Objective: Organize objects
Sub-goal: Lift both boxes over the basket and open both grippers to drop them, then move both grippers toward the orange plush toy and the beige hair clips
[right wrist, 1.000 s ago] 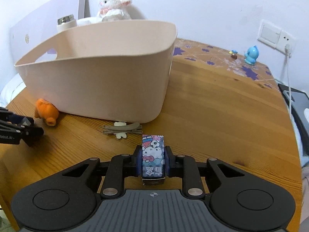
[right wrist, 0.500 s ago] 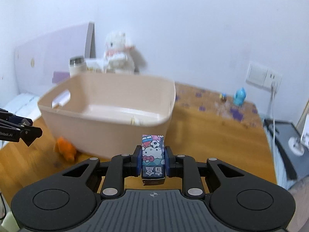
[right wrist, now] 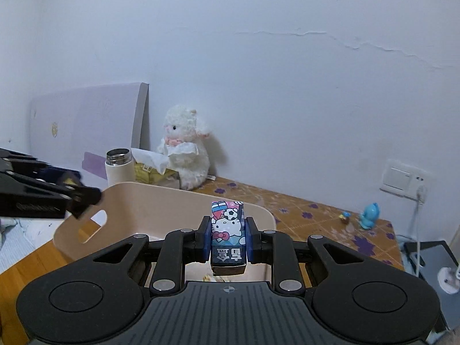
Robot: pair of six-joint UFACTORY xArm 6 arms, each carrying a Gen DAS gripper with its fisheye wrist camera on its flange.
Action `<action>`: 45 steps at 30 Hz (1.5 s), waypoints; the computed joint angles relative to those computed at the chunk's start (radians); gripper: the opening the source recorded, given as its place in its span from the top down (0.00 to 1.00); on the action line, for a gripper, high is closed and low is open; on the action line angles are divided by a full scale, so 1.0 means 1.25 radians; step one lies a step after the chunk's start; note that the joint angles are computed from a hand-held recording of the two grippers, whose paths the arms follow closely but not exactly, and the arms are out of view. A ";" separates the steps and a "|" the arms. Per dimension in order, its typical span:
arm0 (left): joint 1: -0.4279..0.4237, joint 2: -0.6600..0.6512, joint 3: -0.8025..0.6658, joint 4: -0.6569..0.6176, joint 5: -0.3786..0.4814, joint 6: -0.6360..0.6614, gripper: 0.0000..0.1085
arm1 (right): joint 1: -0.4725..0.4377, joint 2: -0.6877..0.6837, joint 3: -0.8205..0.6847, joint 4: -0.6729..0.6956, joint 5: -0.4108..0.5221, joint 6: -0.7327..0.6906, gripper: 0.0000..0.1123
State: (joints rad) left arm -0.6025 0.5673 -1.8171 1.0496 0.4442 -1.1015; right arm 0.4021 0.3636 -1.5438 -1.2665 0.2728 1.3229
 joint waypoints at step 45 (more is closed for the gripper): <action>-0.046 -0.090 0.153 -0.124 0.087 -0.017 0.23 | 0.067 -0.124 0.200 0.185 0.092 -0.089 0.20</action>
